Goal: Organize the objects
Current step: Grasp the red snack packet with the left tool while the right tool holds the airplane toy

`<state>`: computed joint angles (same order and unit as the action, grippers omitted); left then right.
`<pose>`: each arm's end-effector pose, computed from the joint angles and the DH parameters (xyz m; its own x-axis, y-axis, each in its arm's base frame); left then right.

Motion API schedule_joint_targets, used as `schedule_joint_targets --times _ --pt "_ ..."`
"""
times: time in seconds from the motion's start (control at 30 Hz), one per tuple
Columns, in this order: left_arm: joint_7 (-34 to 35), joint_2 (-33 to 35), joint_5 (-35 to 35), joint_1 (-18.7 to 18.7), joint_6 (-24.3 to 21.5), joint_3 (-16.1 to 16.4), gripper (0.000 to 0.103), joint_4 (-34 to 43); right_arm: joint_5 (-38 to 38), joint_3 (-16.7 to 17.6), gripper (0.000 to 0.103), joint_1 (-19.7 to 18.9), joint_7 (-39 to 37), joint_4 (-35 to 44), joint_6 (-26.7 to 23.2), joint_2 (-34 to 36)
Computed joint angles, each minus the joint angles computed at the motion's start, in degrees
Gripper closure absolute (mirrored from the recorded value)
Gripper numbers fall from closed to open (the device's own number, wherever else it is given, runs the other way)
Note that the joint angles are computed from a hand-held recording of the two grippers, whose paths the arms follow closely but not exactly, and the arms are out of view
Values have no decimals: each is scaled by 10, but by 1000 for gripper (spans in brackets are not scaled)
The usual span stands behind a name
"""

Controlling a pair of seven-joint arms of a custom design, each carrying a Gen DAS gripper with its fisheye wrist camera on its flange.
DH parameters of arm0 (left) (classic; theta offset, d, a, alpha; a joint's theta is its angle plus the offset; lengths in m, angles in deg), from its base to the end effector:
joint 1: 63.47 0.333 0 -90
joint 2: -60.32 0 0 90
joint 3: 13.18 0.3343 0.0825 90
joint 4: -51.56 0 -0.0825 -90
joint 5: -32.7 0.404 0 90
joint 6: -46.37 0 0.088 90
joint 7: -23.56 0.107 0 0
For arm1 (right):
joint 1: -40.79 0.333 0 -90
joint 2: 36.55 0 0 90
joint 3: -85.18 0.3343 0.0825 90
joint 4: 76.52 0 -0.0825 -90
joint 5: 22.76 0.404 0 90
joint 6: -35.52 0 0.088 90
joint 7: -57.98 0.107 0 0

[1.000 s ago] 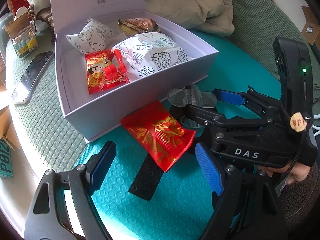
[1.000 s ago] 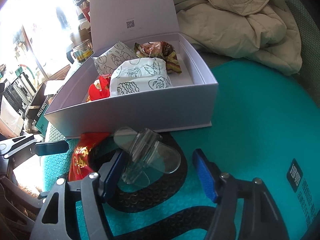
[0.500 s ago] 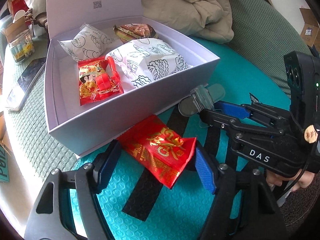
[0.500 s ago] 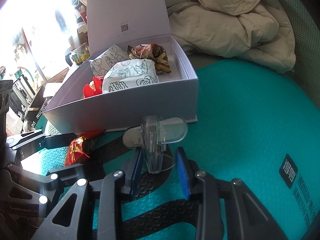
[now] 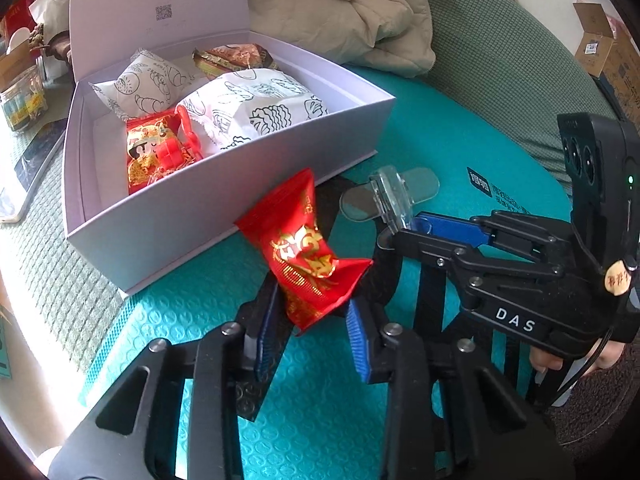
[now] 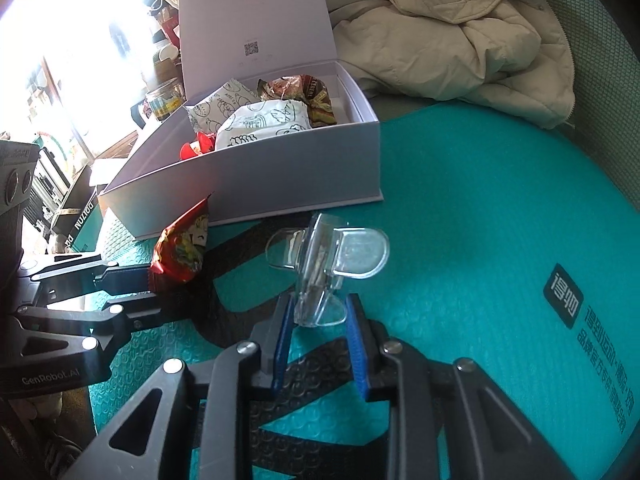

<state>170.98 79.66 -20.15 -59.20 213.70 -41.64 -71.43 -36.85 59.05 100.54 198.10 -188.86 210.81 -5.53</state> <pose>0.5773 -0.1953 0.2926 -0.5262 -0.8121 0.2522 -0.7682 0.3268 -0.5506 0.5403 0.4170 0.2848 0.1229 -0.9838 -0.1304 -0.8060 -0.0223 -0.5915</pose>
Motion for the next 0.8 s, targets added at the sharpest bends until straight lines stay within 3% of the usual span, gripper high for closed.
schedule_joint_targets --times 0.17,0.23,0.3,0.43,0.7,0.8 --pt "26 -7 -46 12 -9 -8 73 -6 -5 -28 74 28 29 -6 3 3" --pt "34 -4 -64 8 -13 -5 72 0 -2 -31 47 30 32 -4 11 6" --pt "41 -3 -78 5 -22 1 69 4 5 -45 35 43 39 -3 18 12" --pt "61 0 -113 0 -39 13 39 16 16 -84 35 79 48 6 6 31" --pt "75 20 -160 -16 -68 38 30 49 20 -80 31 72 38 11 12 36" --pt "74 26 -181 -18 -89 46 27 60 30 -67 23 59 22 17 14 37"
